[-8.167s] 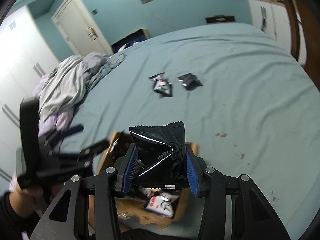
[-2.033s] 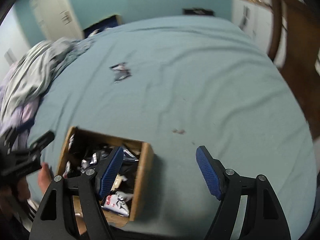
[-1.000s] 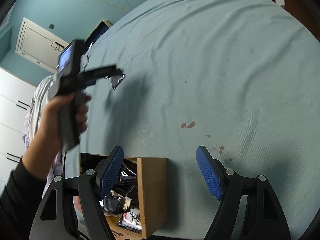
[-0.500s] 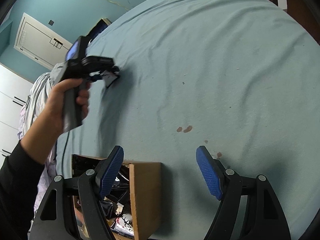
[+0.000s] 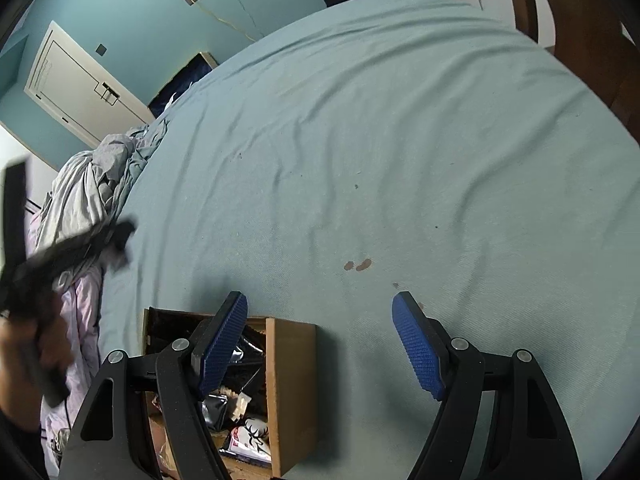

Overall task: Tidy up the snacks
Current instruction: 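Carry the white packet over the box and open the left gripper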

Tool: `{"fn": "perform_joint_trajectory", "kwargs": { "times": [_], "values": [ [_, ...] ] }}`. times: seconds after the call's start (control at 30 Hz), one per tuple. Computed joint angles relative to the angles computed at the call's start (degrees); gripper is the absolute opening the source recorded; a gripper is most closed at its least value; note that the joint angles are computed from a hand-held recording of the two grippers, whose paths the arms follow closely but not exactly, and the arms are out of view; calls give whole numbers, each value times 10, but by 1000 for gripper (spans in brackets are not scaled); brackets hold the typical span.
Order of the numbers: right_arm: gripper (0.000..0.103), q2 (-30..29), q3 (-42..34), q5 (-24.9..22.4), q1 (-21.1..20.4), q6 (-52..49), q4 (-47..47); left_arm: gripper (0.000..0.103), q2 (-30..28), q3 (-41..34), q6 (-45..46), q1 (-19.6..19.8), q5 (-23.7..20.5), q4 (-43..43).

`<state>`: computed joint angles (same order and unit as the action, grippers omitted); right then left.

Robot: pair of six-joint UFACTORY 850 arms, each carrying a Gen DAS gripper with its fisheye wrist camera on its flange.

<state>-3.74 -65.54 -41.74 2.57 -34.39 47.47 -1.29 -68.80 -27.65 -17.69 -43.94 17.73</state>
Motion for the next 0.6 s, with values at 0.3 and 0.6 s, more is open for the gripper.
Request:
{"fn": "perform_joint_trajectory", "kwargs": {
  "times": [0.3, 0.6],
  "values": [
    [74, 44, 37, 64, 32, 40, -55, 47, 114, 146, 21, -65, 80, -39],
    [74, 60, 47, 90, 81, 31, -112, 99, 160, 182, 17, -87, 162, -22]
  ]
}}
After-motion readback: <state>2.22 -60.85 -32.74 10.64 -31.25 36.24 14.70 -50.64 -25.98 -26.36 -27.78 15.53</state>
